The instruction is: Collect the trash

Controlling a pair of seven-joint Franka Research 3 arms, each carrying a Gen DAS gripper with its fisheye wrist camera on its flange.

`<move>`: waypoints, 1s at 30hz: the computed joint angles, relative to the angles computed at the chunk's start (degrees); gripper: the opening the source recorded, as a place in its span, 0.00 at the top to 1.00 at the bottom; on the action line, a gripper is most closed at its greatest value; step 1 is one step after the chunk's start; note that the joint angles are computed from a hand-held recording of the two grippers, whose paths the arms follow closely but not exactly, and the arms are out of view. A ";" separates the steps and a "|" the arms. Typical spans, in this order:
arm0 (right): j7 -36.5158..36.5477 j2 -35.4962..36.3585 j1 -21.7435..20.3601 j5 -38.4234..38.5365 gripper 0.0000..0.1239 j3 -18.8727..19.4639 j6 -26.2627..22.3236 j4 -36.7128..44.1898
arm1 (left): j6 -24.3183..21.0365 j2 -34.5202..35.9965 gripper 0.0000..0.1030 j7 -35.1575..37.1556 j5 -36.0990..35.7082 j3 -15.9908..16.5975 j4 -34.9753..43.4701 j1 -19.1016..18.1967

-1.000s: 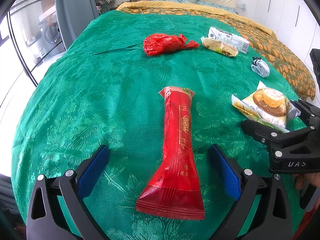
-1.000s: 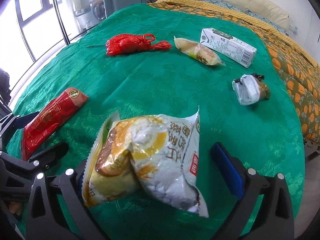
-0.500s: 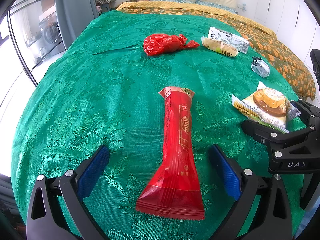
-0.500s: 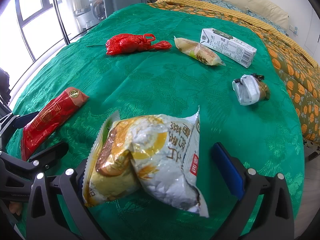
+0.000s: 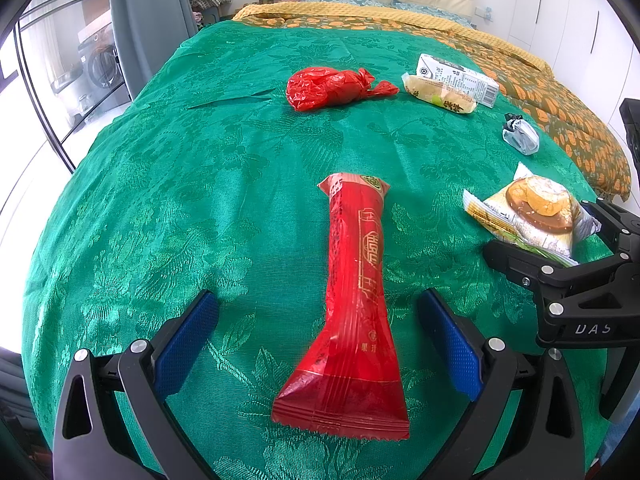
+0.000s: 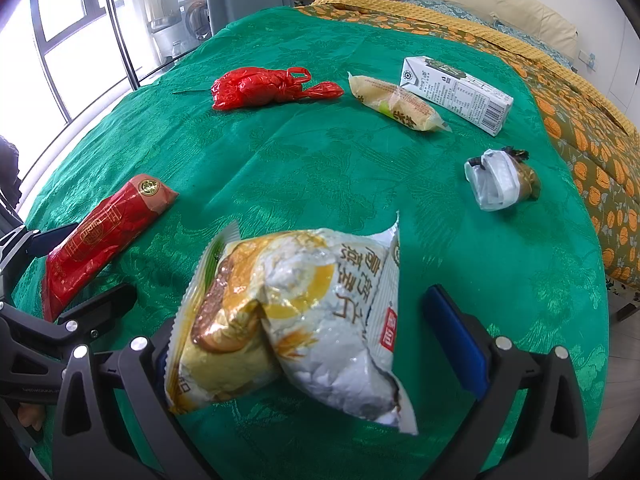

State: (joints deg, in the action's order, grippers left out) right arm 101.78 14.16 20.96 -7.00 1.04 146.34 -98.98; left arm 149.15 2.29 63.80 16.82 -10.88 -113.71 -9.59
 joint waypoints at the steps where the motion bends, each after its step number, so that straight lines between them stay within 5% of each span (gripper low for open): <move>1: 0.03 0.01 0.02 -0.01 0.20 0.00 0.00 0.01 | 0.00 0.00 0.05 0.00 0.00 0.01 0.00 -0.01; 8: 0.07 0.05 0.04 -0.03 0.20 -0.02 -0.02 0.06 | 0.00 0.02 0.05 0.59 -0.51 0.02 0.08 0.04; 14: 0.13 0.11 0.07 -0.06 0.20 -0.04 -0.03 0.13 | -2.69 0.10 0.05 14.51 -13.86 -0.44 2.01 1.09; 17: 0.17 0.15 0.09 -0.09 0.20 -0.05 -0.04 0.18 | -3.27 -0.28 0.05 16.19 -14.13 -0.30 2.24 0.93; 22: 0.14 1.13 -0.24 1.19 0.21 0.20 -4.22 3.33 | -6.00 1.20 0.18 16.55 -12.26 -0.22 4.75 0.64; 25: -4.19 -1.35 -1.34 3.24 0.21 0.98 -2.19 2.24 | -6.43 1.91 0.22 18.42 -13.18 -0.50 5.93 0.58; 30: -11.85 2.07 -2.65 10.60 0.21 2.49 -14.53 11.00 | -9.17 4.62 0.31 16.11 -7.96 -0.69 9.84 -0.69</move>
State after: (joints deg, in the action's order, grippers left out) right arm 89.93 16.23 18.31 3.60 3.53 131.81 -87.98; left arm 139.98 6.91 79.91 8.86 -11.57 -103.86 -10.28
